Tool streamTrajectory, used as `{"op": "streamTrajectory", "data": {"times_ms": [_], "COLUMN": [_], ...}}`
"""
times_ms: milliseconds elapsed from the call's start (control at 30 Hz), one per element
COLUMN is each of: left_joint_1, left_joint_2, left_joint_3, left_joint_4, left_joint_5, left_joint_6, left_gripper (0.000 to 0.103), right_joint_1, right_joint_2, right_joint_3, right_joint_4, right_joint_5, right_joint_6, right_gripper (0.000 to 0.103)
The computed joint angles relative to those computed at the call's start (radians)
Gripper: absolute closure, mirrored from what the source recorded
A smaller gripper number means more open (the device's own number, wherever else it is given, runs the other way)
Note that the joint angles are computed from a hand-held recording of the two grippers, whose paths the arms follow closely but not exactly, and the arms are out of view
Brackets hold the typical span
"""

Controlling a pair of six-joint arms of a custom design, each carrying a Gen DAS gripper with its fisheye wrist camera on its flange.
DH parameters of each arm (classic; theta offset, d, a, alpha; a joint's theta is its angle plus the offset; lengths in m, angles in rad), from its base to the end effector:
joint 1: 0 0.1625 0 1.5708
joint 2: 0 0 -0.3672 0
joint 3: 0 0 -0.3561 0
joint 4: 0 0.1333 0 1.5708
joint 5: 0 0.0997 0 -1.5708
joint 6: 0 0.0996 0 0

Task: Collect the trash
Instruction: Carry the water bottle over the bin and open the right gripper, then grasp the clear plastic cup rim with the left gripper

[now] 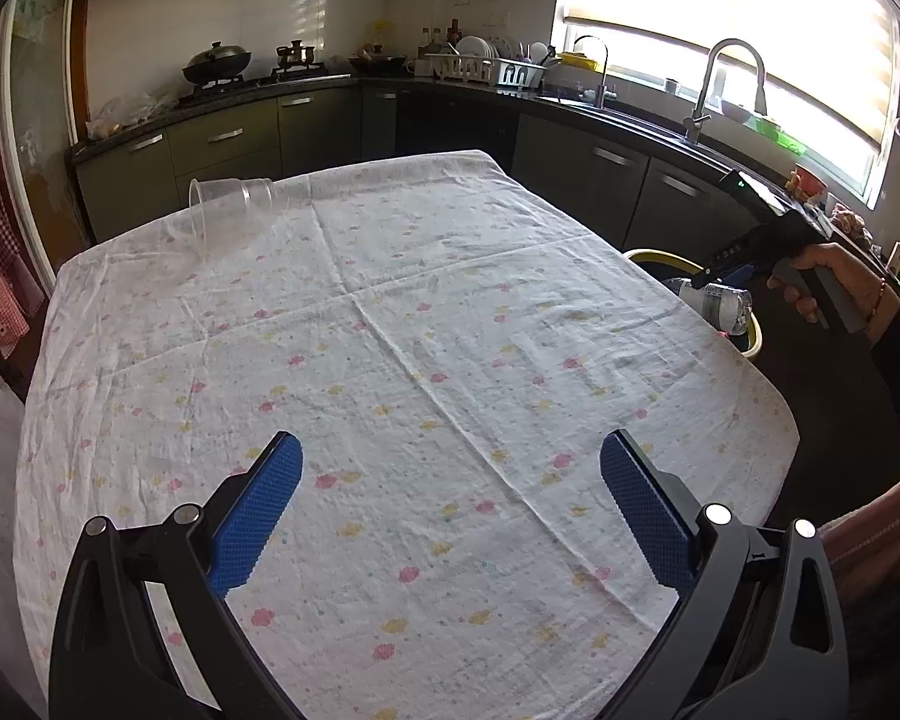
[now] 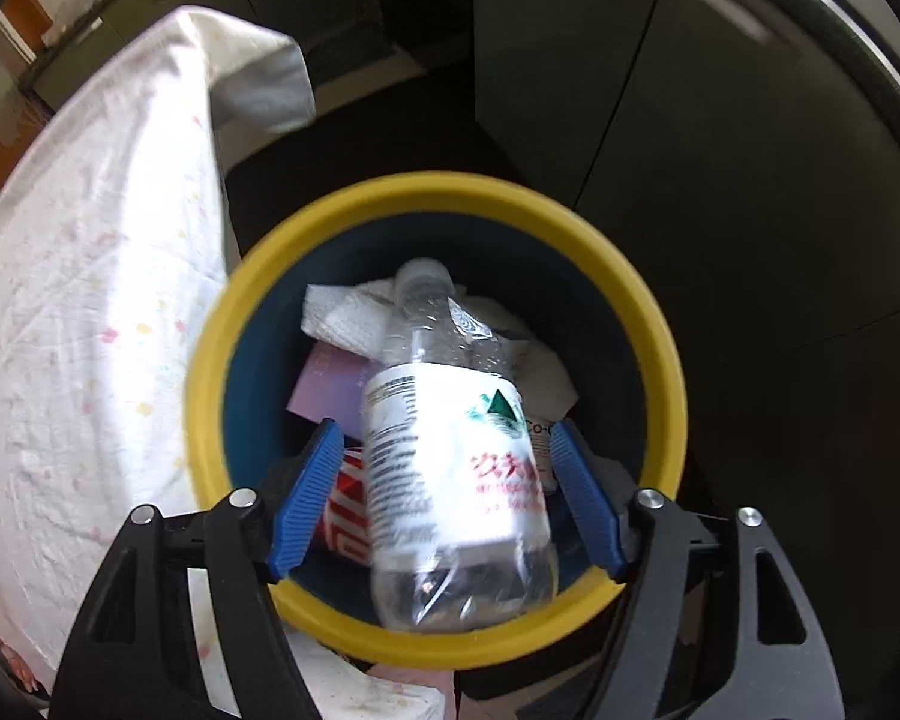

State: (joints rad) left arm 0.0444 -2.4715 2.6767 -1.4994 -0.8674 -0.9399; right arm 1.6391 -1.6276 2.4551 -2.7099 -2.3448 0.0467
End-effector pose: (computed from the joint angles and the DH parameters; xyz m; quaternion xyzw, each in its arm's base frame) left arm -0.1271 -0.2036 0.2177 0.3142 0.8764 -0.2791 0.2351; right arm 0.0865 -0.3317 0.2297 -0.0487 -0.9154 0.1649 0.3640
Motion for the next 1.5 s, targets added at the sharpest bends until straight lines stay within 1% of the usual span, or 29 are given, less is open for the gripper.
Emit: {"op": "streamTrajectory", "data": {"times_ms": [67, 133, 167, 233, 333, 400, 433, 467, 500, 533, 567, 600, 667, 700, 733, 767, 900, 967, 1067, 1100, 1167, 1200, 1267, 1300, 1367, 1400, 1433, 1467, 1500], "left_joint_1": [0.029, 0.062, 0.079, 0.136, 0.234, 0.312, 0.342, 0.380, 0.430, 0.462, 0.506, 0.568, 0.646, 0.693, 0.719, 0.761, 0.879, 0.920, 0.953, 0.959, 0.967, 0.973, 0.983, 0.989, 1.001, 1.005, 1.010, 1.018, 1.025], "left_joint_2": [0.031, 0.065, 0.078, 0.123, 0.208, 0.278, 0.308, 0.342, 0.390, 0.421, 0.463, 0.517, 0.581, 0.633, 0.660, 0.700, 0.837, 0.893, 0.962, 0.986, 1.017, 1.032, 1.055, 1.065, 1.074, 1.077, 1.081, 1.087, 1.094], "left_joint_3": [0.001, -0.002, -0.004, -0.014, -0.042, -0.074, -0.089, -0.107, -0.130, -0.147, -0.171, -0.205, -0.252, -0.282, -0.295, -0.324, -0.409, -0.447, -0.483, -0.494, -0.510, -0.520, -0.537, -0.548, -0.564, -0.569, -0.576, -0.586, -0.595], "left_joint_4": [-0.045, -0.096, -0.123, -0.207, -0.358, -0.467, -0.506, -0.554, -0.614, -0.646, -0.686, -0.749, -0.828, -0.888, -0.935, -0.988, -1.159, -1.193, -1.240, -1.253, -1.264, -1.266, -1.268, -1.264, -1.264, -1.265, -1.262, -1.255, -1.247], "left_joint_5": [-0.001, 0.000, 0.001, -0.003, -0.007, 0.004, 0.006, 0.007, 0.013, 0.023, 0.028, 0.015, 0.003, 0.009, 0.016, 0.002, -0.029, -0.040, -0.051, -0.048, -0.047, -0.053, -0.065, -0.073, -0.090, -0.092, -0.097, -0.105, -0.108], "left_joint_6": [0.038, 0.094, 0.126, 0.221, 0.396, 0.537, 0.591, 0.660, 0.742, 0.783, 0.823, 0.874, 0.928, 0.958, 0.967, 0.996, 1.105, 1.135, 1.188, 1.206, 1.220, 1.222, 1.222, 1.218, 1.214, 1.211, 1.207, 1.201, 1.197], "left_gripper": [0.005, 0.005, 0.005, 0.005, 0.005, 0.005, 0.005, 0.005, 0.005, 0.005, 0.005, 0.005, 0.005, 0.005, 0.005, 0.005, 0.005, 0.005, 0.006, 0.008, 0.020, 0.023, 0.034, 0.038, 0.052, 0.055, 0.063, 0.075, 0.079], "right_joint_1": [0.042, 0.092, 0.119, 0.166, 0.172, 0.175, 0.177, 0.189, 0.207, 0.222, 0.234, 0.234, 0.224, 0.221, 0.212, 0.215, 0.210, 0.209, 0.206, 0.209, 0.217, 0.217, 0.213, 0.211, 0.206, 0.201, 0.199, 0.197, 0.197], "right_joint_2": [-0.045, -0.076, -0.084, -0.073, 0.000, 0.095, 0.158, 0.211, 0.263, 0.313, 0.340, 0.372, 0.418, 0.419, 0.441, 0.448, 0.500, 0.518, 0.531, 0.538, 0.548, 0.554, 0.562, 0.564, 0.570, 0.572, 0.572, 0.573, 0.573], "right_joint_3": [0.032, 0.068, 0.084, 0.119, 0.154, 0.154, 0.144, 0.137, 0.125, 0.112, 0.102, 0.093, 0.085, 0.089, 0.086, 0.085, 0.074, 0.072, 0.071, 0.069, 0.065, 0.064, 0.062, 0.061, 0.059, 0.060, 0.064, 0.065, 0.067], "right_joint_4": [-0.014, -0.039, -0.055, -0.128, -0.273, -0.368, -0.416, -0.457, -0.491, -0.524, -0.538, -0.559, -0.602, -0.612, -0.639, -0.649, -0.716, -0.747, -0.760, -0.766, -0.772, -0.778, -0.781, -0.777, -0.778, -0.781, -0.788, -0.791, -0.795], "right_joint_5": [0.031, 0.091, 0.118, 0.198, 0.362, 0.451, 0.479, 0.493, 0.486, 0.476, 0.471, 0.478, 0.521, 0.539, 0.558, 0.564, 0.597, 0.614, 0.640, 0.638, 0.627, 0.626, 0.637, 0.638, 0.639, 0.644, 0.649, 0.650, 0.651], "right_joint_6": [0.014, 0.022, 0.027, 0.016, -0.033, -0.044, -0.053, -0.060, -0.062, -0.064, -0.061, -0.061, -0.054, -0.050, -0.058, -0.058, -0.092, -0.106, -0.123, -0.128, -0.136, -0.139, -0.145, -0.143, -0.143, -0.145, -0.147, -0.145, -0.143], "right_gripper": [0.035, 0.035, 0.034, 0.031, 0.029, 0.029, 0.029, 0.029, 0.029, 0.029, 0.029, 0.029, 0.029, 0.029, 0.029, 0.029, 0.029, 0.029, 0.029, 0.029, 0.029, 0.029, 0.029, 0.029, 0.029, 0.029, 0.029, 0.029, 0.029]}}
